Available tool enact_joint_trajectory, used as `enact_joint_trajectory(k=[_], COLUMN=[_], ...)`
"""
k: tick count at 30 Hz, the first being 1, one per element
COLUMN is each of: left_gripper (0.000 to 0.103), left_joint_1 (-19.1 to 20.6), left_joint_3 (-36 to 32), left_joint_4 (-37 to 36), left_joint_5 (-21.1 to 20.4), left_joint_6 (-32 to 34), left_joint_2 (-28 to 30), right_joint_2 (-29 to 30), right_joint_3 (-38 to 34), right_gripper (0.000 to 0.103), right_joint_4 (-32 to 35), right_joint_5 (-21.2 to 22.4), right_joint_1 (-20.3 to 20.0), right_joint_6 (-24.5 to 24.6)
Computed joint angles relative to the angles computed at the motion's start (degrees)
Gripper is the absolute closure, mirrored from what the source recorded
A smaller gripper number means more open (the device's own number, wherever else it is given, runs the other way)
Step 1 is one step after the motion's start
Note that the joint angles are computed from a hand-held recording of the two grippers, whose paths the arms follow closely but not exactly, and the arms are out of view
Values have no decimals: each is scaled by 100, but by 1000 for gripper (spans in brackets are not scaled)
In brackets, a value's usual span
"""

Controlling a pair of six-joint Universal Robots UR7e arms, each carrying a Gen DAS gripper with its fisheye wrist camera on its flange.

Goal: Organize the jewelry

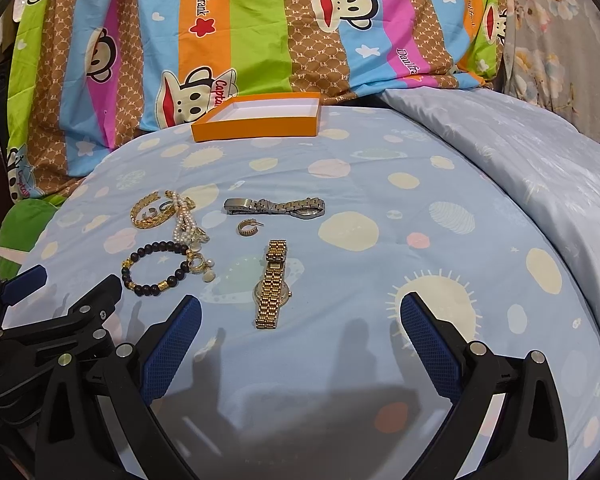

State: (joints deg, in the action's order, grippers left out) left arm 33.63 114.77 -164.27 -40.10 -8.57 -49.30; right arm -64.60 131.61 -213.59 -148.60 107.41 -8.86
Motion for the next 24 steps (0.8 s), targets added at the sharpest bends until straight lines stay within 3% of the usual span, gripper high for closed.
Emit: enact_joint_trajectory(k=[24], left_gripper=[8], left_joint_1=[7], left_joint_3=[-8], left_joint_4=[12], left_joint_5=[-29], left_joint_6=[-5], left_joint_2=[9], right_joint_2=[-37], right_joint_3=[18], right_gripper=[5], right_joint_4=[84], right_joint_5=[43], right_joint_1=[-16], right_joint_6=[81])
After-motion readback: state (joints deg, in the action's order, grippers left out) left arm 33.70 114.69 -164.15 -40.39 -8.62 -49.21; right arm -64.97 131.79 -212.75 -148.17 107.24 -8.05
